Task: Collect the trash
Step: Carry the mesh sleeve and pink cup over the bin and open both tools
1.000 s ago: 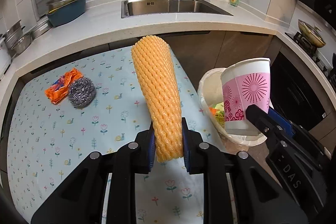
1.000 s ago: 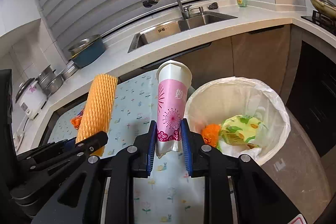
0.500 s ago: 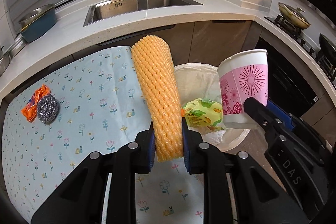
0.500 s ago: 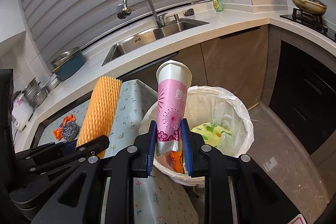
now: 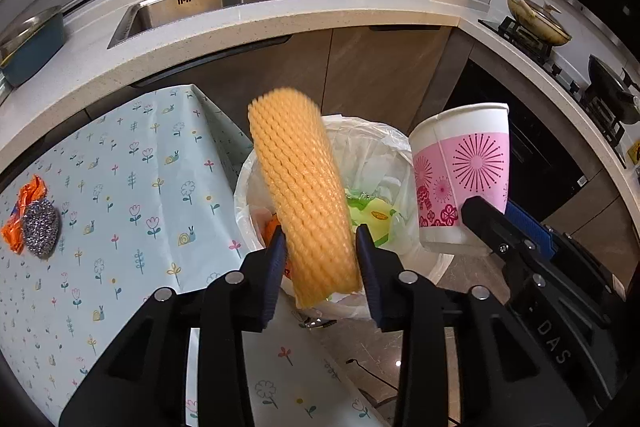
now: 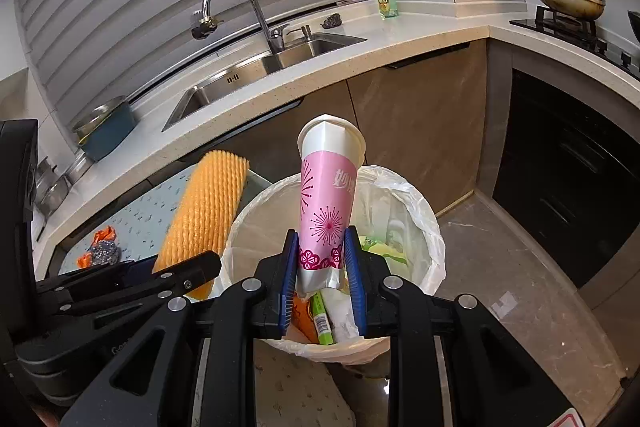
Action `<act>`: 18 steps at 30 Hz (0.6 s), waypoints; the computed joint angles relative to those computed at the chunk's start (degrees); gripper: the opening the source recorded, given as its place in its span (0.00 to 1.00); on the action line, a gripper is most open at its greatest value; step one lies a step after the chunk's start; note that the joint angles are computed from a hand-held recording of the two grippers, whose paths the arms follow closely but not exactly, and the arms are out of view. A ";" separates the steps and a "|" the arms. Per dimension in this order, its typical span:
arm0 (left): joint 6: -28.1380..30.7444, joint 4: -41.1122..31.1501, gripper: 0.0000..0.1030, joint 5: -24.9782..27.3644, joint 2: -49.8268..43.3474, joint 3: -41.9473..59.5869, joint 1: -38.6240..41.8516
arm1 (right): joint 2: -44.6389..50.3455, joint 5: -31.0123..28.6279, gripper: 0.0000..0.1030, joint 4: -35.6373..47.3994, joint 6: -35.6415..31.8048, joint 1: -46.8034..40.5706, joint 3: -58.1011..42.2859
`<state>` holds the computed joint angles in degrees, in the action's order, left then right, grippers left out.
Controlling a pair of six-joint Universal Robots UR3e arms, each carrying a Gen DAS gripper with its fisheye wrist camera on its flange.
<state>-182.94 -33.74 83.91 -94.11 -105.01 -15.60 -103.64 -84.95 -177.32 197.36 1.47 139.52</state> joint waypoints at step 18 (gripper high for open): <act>-1.29 3.11 0.51 0.65 4.59 -5.16 6.40 | 9.34 -1.58 0.22 -3.77 0.54 3.97 -4.79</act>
<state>-184.23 -30.63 84.57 -89.52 -110.16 -9.20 -94.30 -86.53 -181.09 197.90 5.44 134.73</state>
